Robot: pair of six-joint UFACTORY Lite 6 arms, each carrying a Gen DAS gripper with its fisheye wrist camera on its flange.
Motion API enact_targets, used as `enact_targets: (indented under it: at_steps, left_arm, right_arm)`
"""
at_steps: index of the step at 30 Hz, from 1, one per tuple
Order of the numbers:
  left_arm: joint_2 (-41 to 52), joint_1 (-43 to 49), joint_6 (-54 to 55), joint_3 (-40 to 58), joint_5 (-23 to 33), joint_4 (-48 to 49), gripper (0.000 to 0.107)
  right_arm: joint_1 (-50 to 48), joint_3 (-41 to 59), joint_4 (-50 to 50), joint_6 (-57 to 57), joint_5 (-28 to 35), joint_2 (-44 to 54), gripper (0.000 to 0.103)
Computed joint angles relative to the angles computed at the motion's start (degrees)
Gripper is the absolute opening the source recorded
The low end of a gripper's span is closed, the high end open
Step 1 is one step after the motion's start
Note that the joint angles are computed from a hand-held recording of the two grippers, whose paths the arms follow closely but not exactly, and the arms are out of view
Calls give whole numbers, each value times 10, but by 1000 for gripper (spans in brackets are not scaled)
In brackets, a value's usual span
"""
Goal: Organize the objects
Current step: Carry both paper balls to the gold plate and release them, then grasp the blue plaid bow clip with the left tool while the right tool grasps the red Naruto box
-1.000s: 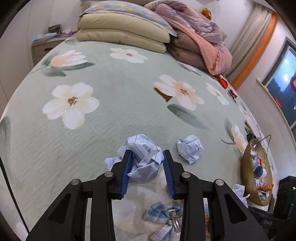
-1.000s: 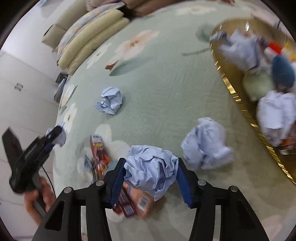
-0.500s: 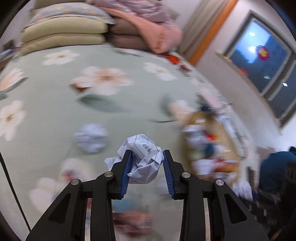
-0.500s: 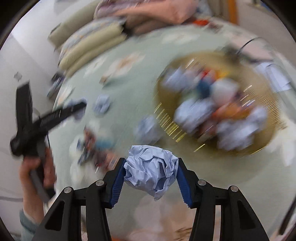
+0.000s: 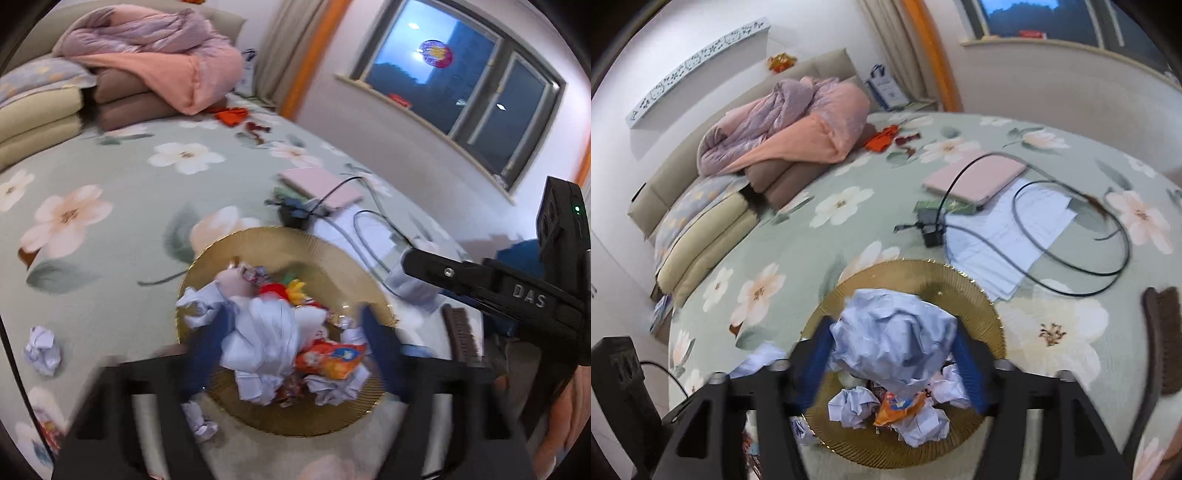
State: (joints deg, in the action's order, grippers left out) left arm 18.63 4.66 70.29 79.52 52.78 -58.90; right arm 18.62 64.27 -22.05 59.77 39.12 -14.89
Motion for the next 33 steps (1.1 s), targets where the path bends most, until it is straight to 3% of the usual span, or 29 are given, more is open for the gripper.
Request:
enact_targets:
  at_steps: [6, 10, 14, 22, 24, 27, 31, 33]
  left_arm:
    - [41, 75, -29, 19, 56, 16, 80]
    - [64, 171, -53, 65, 61, 45, 80]
    - [129, 278, -108, 166, 65, 65, 80]
    - [292, 373, -216, 413, 79, 165, 80]
    - [303, 382, -207, 394, 73, 185, 80]
    - [304, 385, -161, 326, 62, 206, 80]
    - [326, 372, -67, 298, 111, 241, 80]
    - [278, 351, 3, 226, 63, 273, 80]
  right_arm:
    - [-18, -39, 57, -53, 1, -16, 80]
    - [-2, -82, 86, -64, -13, -45, 80]
    - [48, -94, 86, -40, -39, -33, 80]
    - [182, -17, 95, 24, -128, 79, 83]
    - [219, 21, 128, 5, -153, 144, 85]
    - [272, 116, 198, -85, -139, 267, 85]
    - [339, 228, 131, -73, -84, 391, 85]
    - [346, 265, 140, -90, -54, 443, 84]
